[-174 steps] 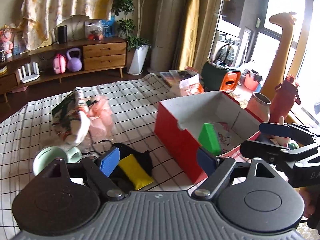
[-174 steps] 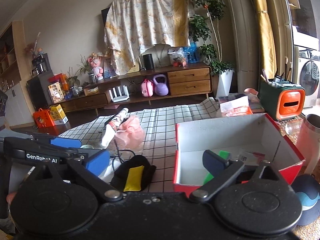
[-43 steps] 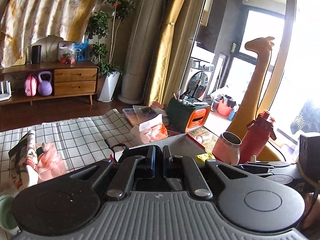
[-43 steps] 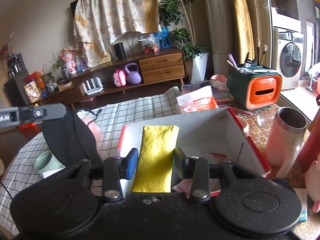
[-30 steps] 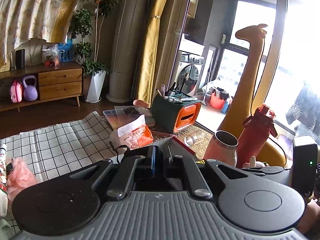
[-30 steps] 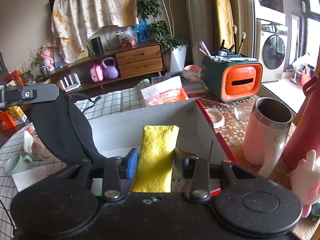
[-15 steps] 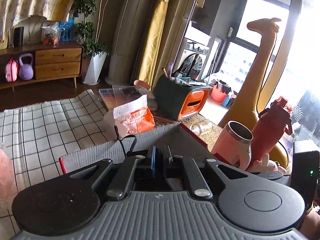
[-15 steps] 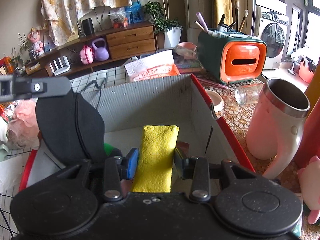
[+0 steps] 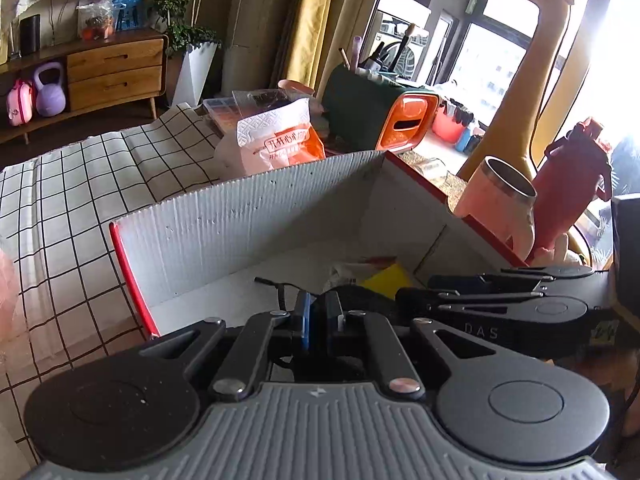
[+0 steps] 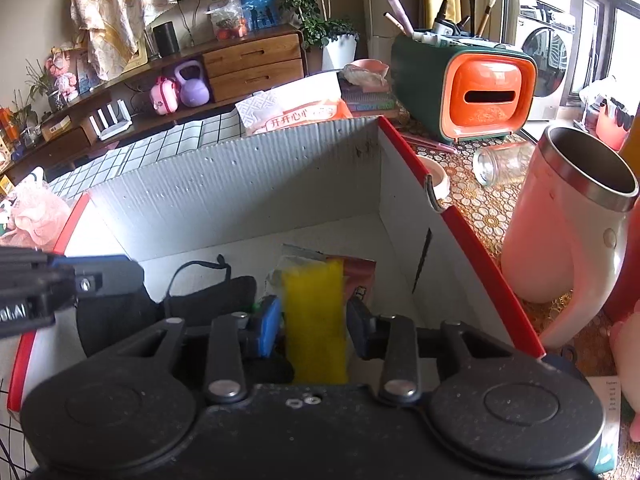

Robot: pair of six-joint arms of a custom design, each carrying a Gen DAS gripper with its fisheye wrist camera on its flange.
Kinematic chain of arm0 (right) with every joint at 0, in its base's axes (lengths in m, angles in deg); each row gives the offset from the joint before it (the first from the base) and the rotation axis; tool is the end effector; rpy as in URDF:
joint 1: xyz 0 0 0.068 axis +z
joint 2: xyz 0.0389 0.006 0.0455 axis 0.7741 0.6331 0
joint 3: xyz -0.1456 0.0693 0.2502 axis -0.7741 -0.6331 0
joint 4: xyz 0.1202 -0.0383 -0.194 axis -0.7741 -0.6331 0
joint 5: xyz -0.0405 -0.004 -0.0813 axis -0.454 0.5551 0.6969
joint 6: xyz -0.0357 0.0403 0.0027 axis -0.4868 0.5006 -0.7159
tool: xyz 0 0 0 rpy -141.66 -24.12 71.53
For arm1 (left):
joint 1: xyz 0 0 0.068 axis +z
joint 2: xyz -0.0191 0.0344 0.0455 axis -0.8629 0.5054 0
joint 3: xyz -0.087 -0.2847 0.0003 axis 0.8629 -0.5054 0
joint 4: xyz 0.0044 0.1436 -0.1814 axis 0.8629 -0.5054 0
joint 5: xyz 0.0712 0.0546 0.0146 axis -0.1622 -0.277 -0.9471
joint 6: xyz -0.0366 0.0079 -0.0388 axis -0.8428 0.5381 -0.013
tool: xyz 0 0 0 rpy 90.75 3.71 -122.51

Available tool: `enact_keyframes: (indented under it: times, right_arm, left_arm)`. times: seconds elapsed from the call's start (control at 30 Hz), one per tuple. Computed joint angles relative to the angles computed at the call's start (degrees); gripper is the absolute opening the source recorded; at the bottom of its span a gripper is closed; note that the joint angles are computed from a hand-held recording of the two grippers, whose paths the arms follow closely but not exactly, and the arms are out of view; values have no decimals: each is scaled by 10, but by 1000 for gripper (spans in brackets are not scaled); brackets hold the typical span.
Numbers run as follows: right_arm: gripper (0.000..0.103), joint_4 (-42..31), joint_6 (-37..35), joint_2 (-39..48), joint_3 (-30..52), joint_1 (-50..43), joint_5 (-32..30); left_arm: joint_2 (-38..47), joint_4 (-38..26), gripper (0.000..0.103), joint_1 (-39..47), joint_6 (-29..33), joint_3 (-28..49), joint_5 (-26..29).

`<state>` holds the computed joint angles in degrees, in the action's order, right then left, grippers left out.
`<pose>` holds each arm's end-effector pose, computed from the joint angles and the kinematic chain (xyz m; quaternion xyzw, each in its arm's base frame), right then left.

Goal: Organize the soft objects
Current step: 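Lower the yellow sponge into the box with the right tool while the left tool carries the pouch, then open the left tool to release the black pouch while the right tool releases the yellow sponge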

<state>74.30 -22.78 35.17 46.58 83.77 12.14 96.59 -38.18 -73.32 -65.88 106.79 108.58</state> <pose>0.2221 0.1331 0.1517 0.0061 0.9276 0.0688 0.3670 0.2724 -0.0793 0.1669 0.1886 0.8969 -0.2056 0.3432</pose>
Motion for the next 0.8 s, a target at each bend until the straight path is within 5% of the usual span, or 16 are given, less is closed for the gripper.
enact_keyframes:
  times: [0.5, 0.8]
  right_arm:
    - [44, -35, 23, -47, -10, 18, 13]
    - [57, -74, 37, -99, -18, 54, 43]
  left_arm:
    - [-19, -60, 10, -22, 19, -10, -34]
    - [-59, -69, 14, -5, 13, -37, -20]
